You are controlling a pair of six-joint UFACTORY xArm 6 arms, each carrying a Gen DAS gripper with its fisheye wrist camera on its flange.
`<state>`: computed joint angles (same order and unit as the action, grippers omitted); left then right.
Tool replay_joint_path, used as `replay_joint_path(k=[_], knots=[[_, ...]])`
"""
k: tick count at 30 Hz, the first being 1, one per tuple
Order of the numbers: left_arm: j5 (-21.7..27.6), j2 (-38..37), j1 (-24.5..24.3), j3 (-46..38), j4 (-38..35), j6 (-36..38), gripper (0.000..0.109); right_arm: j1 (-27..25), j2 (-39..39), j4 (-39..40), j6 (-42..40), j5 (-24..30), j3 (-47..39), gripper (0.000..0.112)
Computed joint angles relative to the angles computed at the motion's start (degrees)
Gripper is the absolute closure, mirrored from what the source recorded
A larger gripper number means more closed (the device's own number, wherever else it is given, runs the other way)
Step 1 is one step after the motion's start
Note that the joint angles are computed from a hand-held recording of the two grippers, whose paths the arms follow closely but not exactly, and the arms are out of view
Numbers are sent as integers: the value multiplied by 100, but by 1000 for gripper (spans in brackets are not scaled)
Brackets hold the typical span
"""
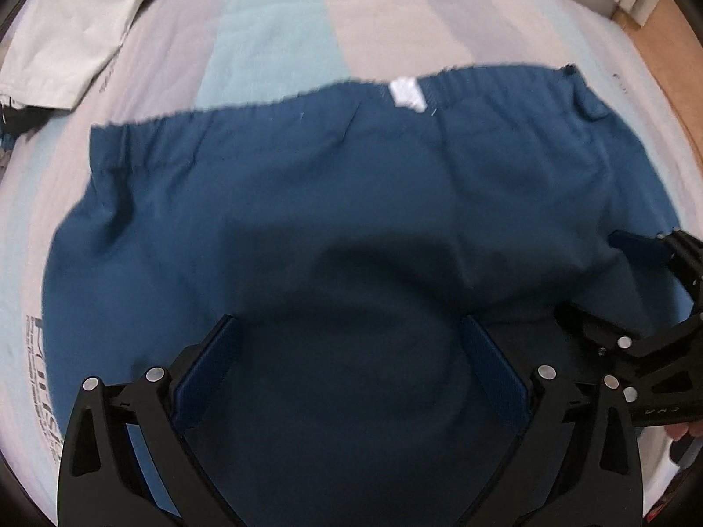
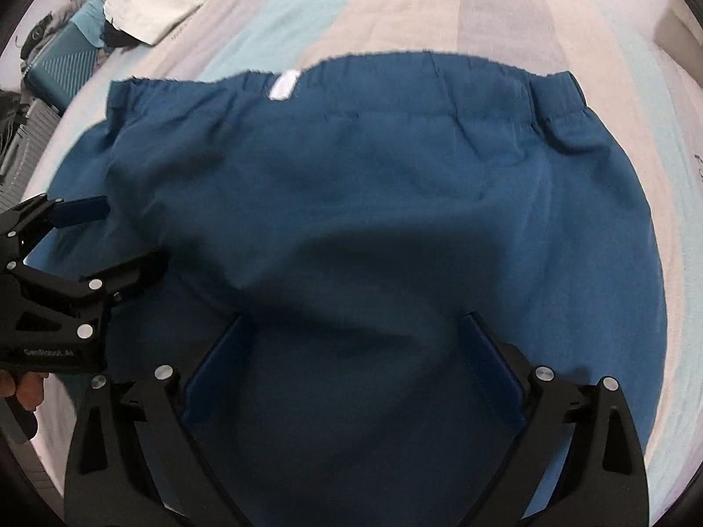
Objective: Fold large clothes
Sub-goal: 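Move both tools to the dark blue trousers spread on the bed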
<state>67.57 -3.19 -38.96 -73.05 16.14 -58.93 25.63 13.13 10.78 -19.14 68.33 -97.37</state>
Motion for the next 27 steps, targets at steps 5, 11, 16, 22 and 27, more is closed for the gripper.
replay_joint_path(k=[5, 11, 16, 22, 27], knots=[[39, -107, -71, 109, 36, -129, 11, 23, -158, -64, 108, -129, 130, 18], [432, -980, -168, 628, 175, -375, 11, 75, -532, -33, 68, -97, 392, 18], [749, -2141, -3, 1648, 42, -465, 12, 138, -656, -190, 300, -217, 685, 18], [176, -3450, 797, 2908, -752, 44, 12, 222, -539, -297, 546, -226, 602, 17], [-896, -3887, 1590, 3703, -2246, 992, 12, 269, -405, -332, 650, -166, 498, 16]])
